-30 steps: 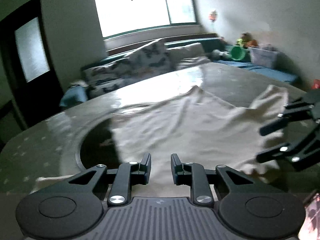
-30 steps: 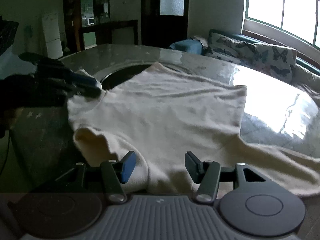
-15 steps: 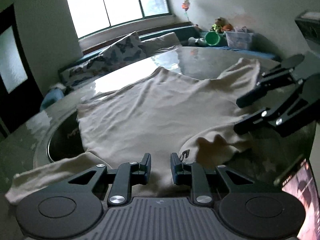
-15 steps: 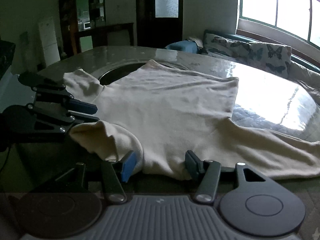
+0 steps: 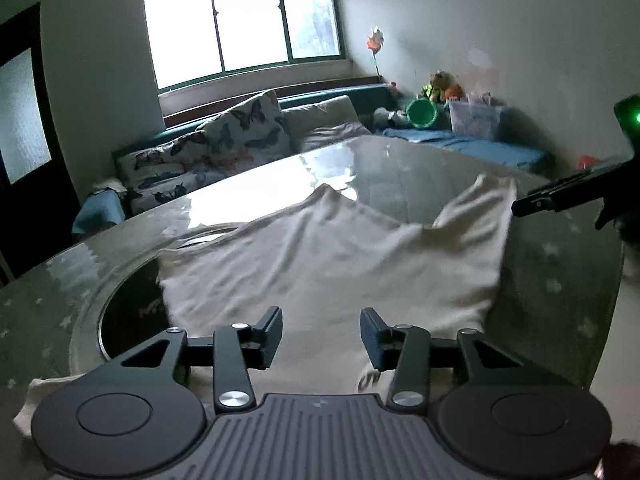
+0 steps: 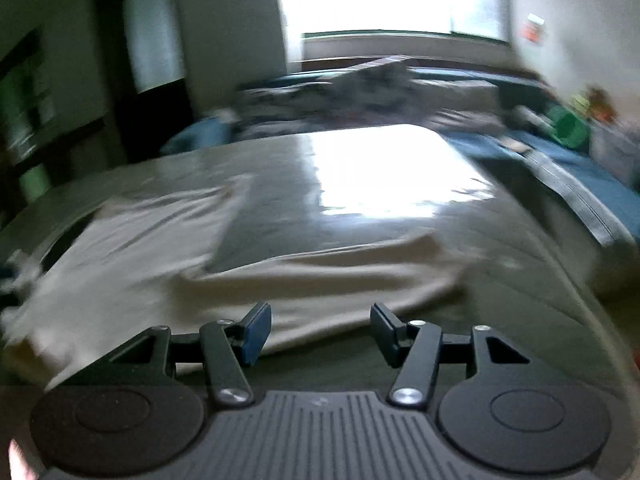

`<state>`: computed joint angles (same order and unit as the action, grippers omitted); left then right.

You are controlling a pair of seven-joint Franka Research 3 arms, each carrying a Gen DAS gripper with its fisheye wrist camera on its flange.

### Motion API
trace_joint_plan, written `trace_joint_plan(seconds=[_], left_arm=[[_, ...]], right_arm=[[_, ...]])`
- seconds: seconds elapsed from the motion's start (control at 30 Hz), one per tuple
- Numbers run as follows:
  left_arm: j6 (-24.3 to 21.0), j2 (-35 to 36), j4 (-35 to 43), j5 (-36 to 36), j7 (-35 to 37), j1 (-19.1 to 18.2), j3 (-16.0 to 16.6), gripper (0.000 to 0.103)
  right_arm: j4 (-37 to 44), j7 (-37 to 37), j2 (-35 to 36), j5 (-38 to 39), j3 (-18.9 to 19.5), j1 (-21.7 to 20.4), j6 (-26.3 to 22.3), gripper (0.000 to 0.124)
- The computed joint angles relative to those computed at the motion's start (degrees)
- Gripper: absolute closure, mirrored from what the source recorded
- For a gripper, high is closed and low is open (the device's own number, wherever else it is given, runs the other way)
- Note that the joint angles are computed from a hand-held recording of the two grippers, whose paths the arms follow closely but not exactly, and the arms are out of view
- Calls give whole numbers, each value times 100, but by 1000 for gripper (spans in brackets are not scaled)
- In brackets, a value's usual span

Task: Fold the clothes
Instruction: 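Move the right gripper to the sleeve cuff nearest it and close on it, then lift the held sleeve with the right gripper and lay it across the shirt body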

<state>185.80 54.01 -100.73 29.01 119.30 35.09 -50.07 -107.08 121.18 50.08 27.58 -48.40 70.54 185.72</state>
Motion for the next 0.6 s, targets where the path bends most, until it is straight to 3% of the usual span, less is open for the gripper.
trace_joint_plan(seconds=[0.17,0.43,0.5,0.53,0.6], left_arm=[[-250,150,237,-157,99,-225,-59,56],[-434,170,388,-611,417,-530,82,54],[-461,170,390,-695,486,-556,102,54],[-452,153,378,-736,508,-572,125,54],[-428,126,349,-801,530,-590,157,50]], right_arm=[[223,894,524,220,-432,-23,-471,76],[615,1869,923,-67,-507,-345,-859,86],[614,1990,908,-183,-466,-394,-788,100],[612,2036,881,-246,-422,-433,-752,113],[565,2160,833,-352,-375,-461,-662,115]])
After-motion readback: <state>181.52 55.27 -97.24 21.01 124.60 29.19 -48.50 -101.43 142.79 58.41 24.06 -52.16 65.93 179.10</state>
